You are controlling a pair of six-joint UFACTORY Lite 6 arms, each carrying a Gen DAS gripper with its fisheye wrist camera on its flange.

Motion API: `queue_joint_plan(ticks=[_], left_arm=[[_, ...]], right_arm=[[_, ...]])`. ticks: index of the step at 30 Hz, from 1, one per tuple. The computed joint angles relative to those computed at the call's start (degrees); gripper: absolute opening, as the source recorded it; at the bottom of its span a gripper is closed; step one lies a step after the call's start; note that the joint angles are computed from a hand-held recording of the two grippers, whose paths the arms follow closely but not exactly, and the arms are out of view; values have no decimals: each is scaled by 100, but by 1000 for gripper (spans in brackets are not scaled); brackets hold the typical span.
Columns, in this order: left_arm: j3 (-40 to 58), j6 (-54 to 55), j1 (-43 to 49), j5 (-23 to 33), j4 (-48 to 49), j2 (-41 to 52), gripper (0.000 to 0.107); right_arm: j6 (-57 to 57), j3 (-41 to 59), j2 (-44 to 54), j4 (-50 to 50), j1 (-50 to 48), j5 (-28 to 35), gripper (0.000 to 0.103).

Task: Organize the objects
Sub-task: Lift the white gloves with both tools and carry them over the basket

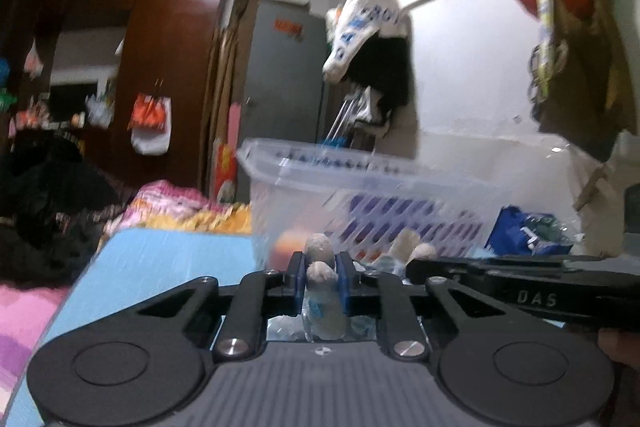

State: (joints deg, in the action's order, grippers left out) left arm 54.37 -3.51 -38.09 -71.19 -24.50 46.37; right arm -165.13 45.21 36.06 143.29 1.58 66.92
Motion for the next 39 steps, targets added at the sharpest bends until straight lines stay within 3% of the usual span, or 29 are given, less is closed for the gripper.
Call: queue_joint_plan(ticks=[12, 20, 25, 28, 33, 39], left_arm=[[-732, 221, -616, -1204, -180, -431, 18], [-960, 330, -669, -1233, -24, -898, 18], [-614, 863, -348, -337, 182, -1629, 18], [95, 983, 42, 606, 406, -1809, 18], [1733, 1156, 622, 2126, 515, -1373, 18], [3248, 1845, 936, 3253, -150, -428, 18]], right_arm=[[-173, -807, -693, -425, -560, 776, 14], [-18, -793, -1016, -529, -609, 756, 14], [614, -93, -1501, -516, -323, -147, 14], [1092, 715, -1506, -471, -150, -874, 14], [2121, 2518, -849, -825, 59, -2124, 14], [3097, 4161, 394, -1408, 232, -3059, 14]])
